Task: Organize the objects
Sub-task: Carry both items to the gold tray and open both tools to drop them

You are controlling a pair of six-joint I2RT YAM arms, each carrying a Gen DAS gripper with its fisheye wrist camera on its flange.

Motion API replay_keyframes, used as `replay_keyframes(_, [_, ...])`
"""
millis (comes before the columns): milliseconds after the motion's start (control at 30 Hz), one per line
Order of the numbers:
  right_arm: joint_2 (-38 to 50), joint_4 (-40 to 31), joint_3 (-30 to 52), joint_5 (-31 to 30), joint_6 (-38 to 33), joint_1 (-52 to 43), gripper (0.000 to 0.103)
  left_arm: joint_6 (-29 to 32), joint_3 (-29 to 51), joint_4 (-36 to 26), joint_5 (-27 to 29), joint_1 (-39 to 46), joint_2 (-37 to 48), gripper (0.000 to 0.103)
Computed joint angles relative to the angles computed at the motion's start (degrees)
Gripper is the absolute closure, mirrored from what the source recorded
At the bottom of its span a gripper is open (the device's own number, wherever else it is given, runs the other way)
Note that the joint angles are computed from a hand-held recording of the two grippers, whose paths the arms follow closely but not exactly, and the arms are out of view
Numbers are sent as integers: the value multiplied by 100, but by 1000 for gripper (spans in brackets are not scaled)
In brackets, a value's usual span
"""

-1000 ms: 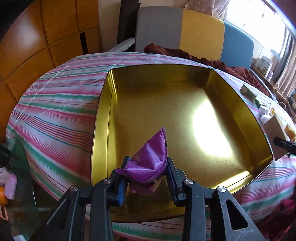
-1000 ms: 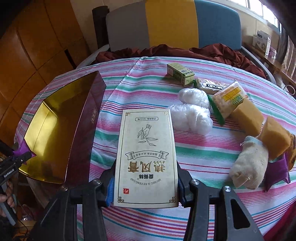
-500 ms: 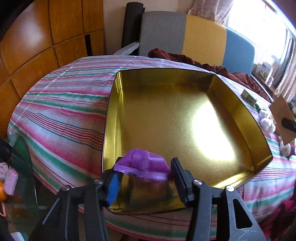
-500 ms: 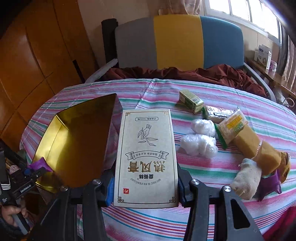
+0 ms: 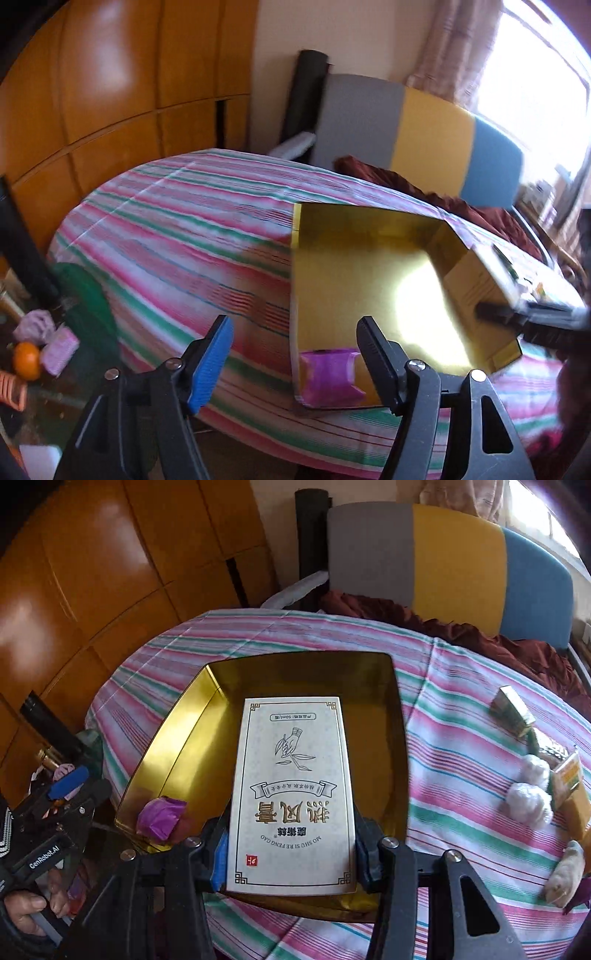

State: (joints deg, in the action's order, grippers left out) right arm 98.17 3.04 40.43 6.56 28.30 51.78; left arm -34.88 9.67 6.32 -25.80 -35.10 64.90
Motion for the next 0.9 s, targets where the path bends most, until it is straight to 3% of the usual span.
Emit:
replay_keyframes(200, [1267,-240,1099,-94,305,325,52,-50,-205,-143,14,327,-437,33])
replay_keyframes(367, [1806,-316,1617,-413,584,474,52,-129,-283,-231,-209,402,-637,16])
replay_keyframes(467, [1862,-92,1573,-702,635,498,45,-183,-289,-263,-209,547,-654,15])
replay_keyframes(533, [1840,22,1507,-771,595,522,32,-204,-276,-255,-152,634,-576,13])
replay_keyframes(600, [1749,171,1367,-804,579,531,25,-230,-299,-188,-48,687,-533,11])
replay_keyframes(900, [890,624,530,-23,530,725,19,-388,-232,-166,-399,265,-346,6])
